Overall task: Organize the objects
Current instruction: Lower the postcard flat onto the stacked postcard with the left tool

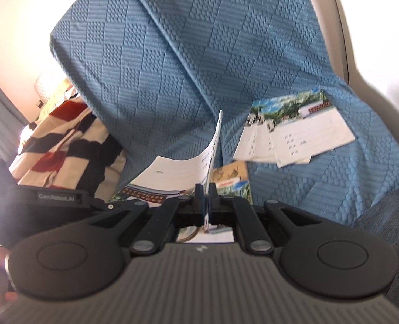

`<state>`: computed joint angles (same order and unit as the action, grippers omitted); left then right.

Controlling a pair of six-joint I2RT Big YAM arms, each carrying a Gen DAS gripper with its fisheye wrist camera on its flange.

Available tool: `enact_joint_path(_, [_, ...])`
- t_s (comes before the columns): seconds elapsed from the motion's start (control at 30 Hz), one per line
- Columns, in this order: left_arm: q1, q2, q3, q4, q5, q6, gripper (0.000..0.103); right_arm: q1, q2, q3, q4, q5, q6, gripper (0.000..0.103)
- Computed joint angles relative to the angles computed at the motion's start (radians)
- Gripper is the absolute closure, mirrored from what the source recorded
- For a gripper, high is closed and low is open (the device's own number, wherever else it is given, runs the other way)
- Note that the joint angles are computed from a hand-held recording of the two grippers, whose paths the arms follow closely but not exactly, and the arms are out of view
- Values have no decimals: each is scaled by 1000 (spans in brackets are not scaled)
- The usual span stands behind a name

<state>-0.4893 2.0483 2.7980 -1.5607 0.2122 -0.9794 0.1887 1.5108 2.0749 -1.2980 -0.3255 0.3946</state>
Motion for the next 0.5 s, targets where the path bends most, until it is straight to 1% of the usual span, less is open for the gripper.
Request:
enact_joint_path(0.03, [1,-53,-109,52,1,-4,96,5,-6,-15,0,2,4,98])
enact_joint_path(0.07, [2,-88,-180,85,0,-7,96,11,-10,-29,-2,4,6,98])
enact_joint_path(0.13, [3,-138,-288,136,-2,-6,96,23,-23,-61,4,9,-2,98])
enact_joint_path(0.2, [5,-173,-367,173,-3,-4,96,37,-36,-96,19,21,-13,98])
enact_joint_path(0.37, [8,-221,-486,220,-10,1,96,55,-58,-177,56,30,-2,98])
enact_joint_path(0.5, [9,-236,-529,228,-19,15,96,70,-66,-212,67,41,-4,98])
